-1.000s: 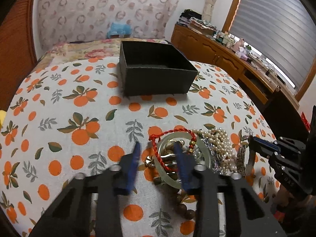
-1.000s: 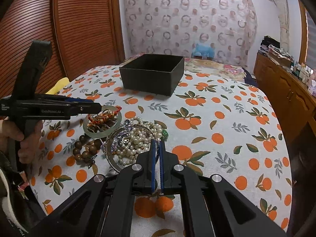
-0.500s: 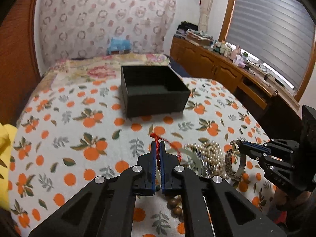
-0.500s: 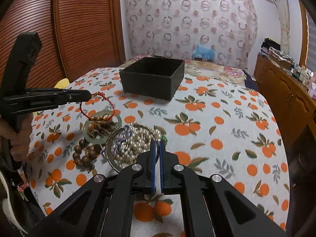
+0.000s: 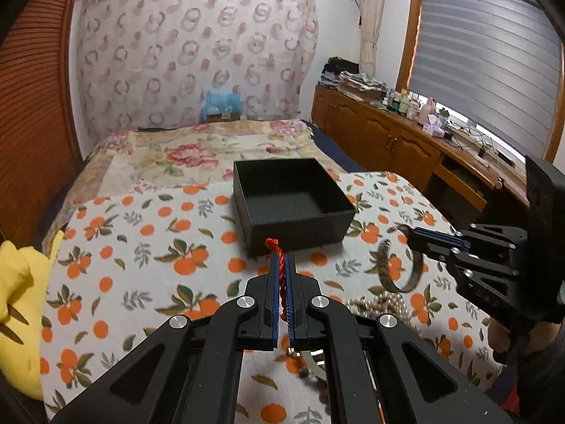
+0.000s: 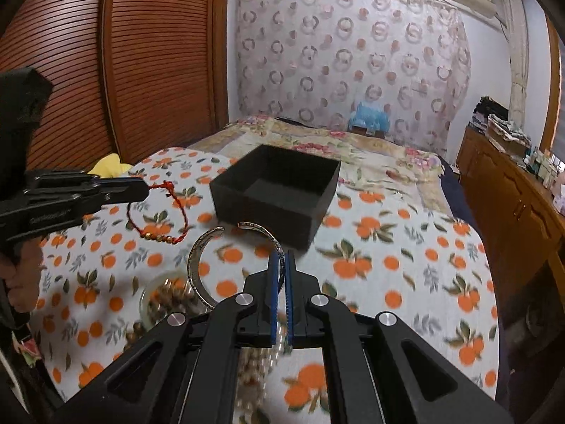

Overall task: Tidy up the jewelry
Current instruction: 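Carry both pieces into the black box and open both tools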

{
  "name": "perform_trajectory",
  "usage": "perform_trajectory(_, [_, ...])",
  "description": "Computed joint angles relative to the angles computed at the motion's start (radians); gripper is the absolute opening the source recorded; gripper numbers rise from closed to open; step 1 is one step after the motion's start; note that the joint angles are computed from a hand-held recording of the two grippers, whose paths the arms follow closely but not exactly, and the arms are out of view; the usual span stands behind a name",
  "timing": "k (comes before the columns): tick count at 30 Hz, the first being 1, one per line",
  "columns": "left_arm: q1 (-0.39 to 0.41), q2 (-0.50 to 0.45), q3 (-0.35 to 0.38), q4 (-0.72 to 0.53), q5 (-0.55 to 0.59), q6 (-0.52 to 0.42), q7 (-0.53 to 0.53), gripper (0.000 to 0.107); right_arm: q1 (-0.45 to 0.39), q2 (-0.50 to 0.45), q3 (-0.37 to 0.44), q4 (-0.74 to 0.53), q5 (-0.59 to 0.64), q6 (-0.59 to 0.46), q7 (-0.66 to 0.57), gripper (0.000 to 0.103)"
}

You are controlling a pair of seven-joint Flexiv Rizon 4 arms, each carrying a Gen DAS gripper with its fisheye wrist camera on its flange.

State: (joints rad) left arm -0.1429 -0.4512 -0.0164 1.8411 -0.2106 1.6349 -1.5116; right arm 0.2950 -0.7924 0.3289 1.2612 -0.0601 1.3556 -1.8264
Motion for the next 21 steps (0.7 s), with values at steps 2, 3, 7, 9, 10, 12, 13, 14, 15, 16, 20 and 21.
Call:
perform_trajectory(2, [0.011, -0.004, -0.011, -0.01, -0.004, -0.005, 0.006, 0.002, 0.016, -0.029, -0.014, -0.058, -0.012, -0.023, 0.009, 0.004])
perform_trajectory(3, [0.004, -0.006, -0.001, -0.015, -0.001, -0.009, 0.004, 0.002, 0.023, -0.043, -0.019, -0.086, -0.017, -0.035, 0.013, 0.004])
perform_trajectory(7, [-0.025, -0.022, 0.043, -0.066, 0.014, -0.041, 0.001, 0.002, 0.058, -0.11, -0.052, -0.22, -0.03, -0.103, 0.036, 0.004])
perform_trajectory(9, [-0.038, -0.031, 0.064, -0.093, 0.025, -0.055, -0.005, 0.002, 0.069, -0.142, -0.057, -0.287, -0.029, -0.138, 0.039, 0.004])
perform_trajectory(10, [-0.039, -0.033, 0.067, -0.102, 0.029, -0.061, -0.007, 0.002, 0.077, -0.165, -0.061, -0.334, -0.028, -0.162, 0.042, 0.004])
perform_trajectory(12, [-0.049, -0.047, 0.087, -0.138, 0.039, -0.082, -0.016, 0.002, 0.096, -0.208, -0.078, -0.425, -0.03, -0.204, 0.049, 0.004])
perform_trajectory(13, [-0.053, -0.051, 0.094, -0.15, 0.044, -0.088, -0.022, 0.002, 0.101, -0.227, -0.082, -0.465, -0.026, -0.226, 0.047, 0.004])
perform_trajectory(14, [-0.06, -0.06, 0.107, -0.17, 0.051, -0.099, -0.03, 0.002, 0.109, -0.252, -0.088, -0.514, -0.023, -0.253, 0.049, 0.004])
perform_trajectory(15, [-0.066, -0.069, 0.119, -0.191, 0.059, -0.111, -0.037, 0.002, 0.117, -0.278, -0.093, -0.566, -0.019, -0.283, 0.051, 0.004])
perform_trajectory(16, [-0.069, -0.072, 0.124, -0.198, 0.066, -0.115, -0.044, 0.002, 0.122, -0.294, -0.098, -0.601, -0.012, -0.305, 0.047, 0.004])
perform_trajectory(20, [-0.069, -0.097, 0.135, -0.259, 0.09, -0.144, -0.064, 0.002, 0.143, -0.368, -0.103, -0.746, 0.028, -0.395, 0.011, 0.004])
perform_trajectory(21, [-0.063, -0.102, 0.128, -0.272, 0.092, -0.153, -0.063, 0.002, 0.146, -0.384, -0.1, -0.781, 0.042, -0.419, -0.004, 0.004])
